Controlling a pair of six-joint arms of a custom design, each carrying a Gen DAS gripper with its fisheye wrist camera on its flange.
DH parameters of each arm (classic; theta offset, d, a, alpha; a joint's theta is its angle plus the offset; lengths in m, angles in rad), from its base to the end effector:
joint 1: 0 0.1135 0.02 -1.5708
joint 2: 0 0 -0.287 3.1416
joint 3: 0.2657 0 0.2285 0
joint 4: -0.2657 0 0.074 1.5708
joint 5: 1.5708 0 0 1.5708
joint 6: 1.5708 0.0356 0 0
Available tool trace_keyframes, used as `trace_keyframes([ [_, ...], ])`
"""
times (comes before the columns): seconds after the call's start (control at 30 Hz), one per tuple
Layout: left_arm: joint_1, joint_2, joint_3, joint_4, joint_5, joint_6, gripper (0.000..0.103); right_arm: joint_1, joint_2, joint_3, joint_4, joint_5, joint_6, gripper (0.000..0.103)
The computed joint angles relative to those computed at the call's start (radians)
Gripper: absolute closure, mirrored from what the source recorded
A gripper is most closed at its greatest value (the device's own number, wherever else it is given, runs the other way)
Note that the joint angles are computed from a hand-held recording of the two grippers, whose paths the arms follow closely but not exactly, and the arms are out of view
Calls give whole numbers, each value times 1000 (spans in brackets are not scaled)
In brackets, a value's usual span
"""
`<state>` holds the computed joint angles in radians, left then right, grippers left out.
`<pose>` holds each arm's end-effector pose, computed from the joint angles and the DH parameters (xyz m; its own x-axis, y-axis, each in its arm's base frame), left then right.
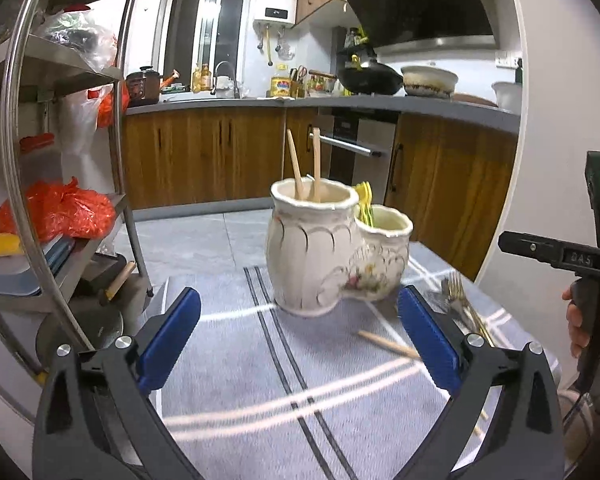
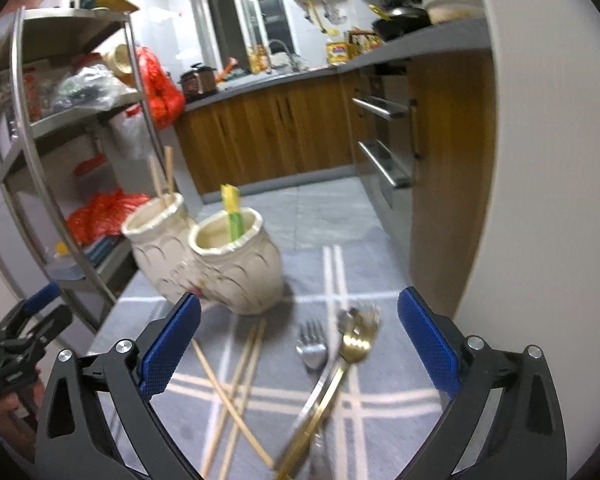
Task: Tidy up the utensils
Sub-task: 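Open both tools and withdraw them back over the table, then close the right tool on the gold fork and lift it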
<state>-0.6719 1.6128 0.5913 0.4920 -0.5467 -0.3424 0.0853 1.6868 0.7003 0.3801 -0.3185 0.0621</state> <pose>0.2373 -0.1651 0.1908 -0.4330 -0.0221 -0.9011 0.0374 0.9984 -0.0424 0.3114 0.0378 0.1863 -0.5877 0.0089 -0.8090 -0.3014 0.9256 0.2291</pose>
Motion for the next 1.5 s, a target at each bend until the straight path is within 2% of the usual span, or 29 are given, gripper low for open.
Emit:
trace_keyframes([
  [0.2,-16,43,-10,-7,-17,-14,6,-8,68,-28,28,56,-6,5],
  [0.47,-1,84,-2,-17,19,-41,6,-4,140,-17,30,94,-18,8],
  [0.5,0,88,-3,-13,22,-40,6,-3,147,-16,30,97,-21,12],
  [0.53,-1,94,-4,-7,24,-37,6,1,155,-11,26,105,-26,22],
  [0.63,-4,108,1,-6,26,-30,6,10,181,7,3,115,-28,41],
  [0.73,-5,120,6,-1,34,-28,6,20,203,19,-12,114,-26,58],
  [0.93,-13,139,20,-6,36,-30,6,27,220,28,-28,102,-29,76],
  [1.17,-26,158,42,-27,28,-32,6,21,224,39,-46,88,-20,83],
  [1.5,-30,160,39,-19,28,-34,6,55,255,107,-119,162,4,87],
])
